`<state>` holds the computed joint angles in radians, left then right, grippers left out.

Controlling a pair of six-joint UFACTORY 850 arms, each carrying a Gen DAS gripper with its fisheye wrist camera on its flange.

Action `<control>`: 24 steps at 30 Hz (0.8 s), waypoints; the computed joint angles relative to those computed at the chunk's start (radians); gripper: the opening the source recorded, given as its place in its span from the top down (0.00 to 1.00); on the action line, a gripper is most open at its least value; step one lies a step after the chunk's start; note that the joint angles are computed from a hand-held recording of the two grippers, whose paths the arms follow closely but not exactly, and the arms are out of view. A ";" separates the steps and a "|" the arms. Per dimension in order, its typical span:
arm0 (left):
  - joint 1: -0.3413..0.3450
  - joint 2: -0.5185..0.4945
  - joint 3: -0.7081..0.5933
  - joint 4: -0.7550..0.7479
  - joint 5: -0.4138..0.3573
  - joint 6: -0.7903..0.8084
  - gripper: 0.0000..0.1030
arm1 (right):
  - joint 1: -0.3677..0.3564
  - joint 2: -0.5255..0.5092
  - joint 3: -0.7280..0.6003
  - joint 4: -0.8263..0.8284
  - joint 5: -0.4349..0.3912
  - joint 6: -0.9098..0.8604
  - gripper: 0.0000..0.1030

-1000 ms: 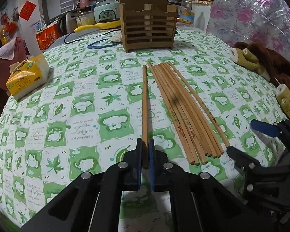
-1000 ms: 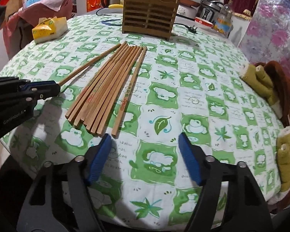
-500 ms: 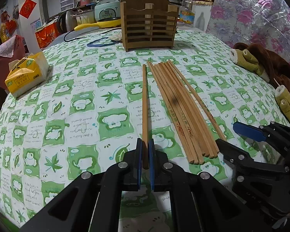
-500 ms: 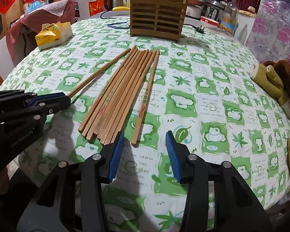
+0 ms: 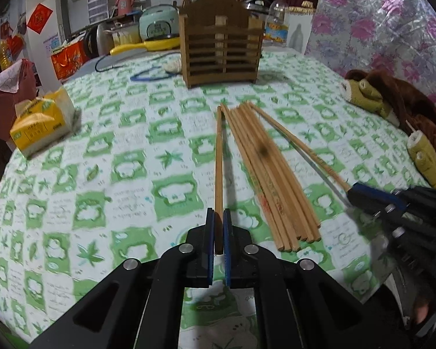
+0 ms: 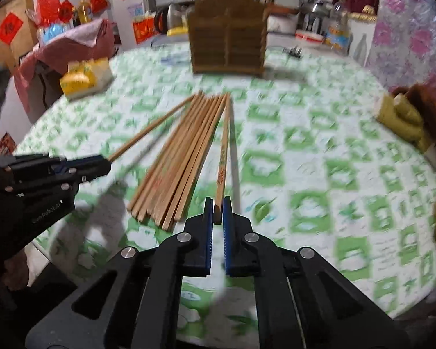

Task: Organize utensils
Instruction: 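Lower the left tool onto one wooden chopstick and close it while the right tool grasps another, then lift both held chopsticks and carry them up to the slatted wooden holder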

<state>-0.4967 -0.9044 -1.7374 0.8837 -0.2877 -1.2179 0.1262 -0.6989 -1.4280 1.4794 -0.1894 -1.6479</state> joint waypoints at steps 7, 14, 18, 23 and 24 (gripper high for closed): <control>-0.005 0.058 0.039 0.208 0.001 -0.194 0.94 | -0.029 0.066 0.023 0.384 -0.055 -0.360 0.94; -0.011 0.094 0.066 0.277 -0.020 -0.245 0.94 | -0.050 0.072 0.015 0.378 -0.099 -0.317 0.94; -0.013 0.105 0.073 0.268 -0.032 -0.215 0.94 | -0.054 0.086 0.025 0.447 -0.110 -0.382 0.94; -0.001 0.127 0.101 0.209 -0.001 -0.149 0.94 | -0.062 0.102 0.034 0.533 -0.140 -0.455 0.94; 0.001 0.125 0.101 0.189 0.000 -0.133 0.94 | -0.062 0.102 0.034 0.535 -0.139 -0.456 0.94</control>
<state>-0.4953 -0.7789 -1.6364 1.0723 -0.2872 -1.3514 0.0645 -0.5973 -1.3941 2.0149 -0.3288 -2.1042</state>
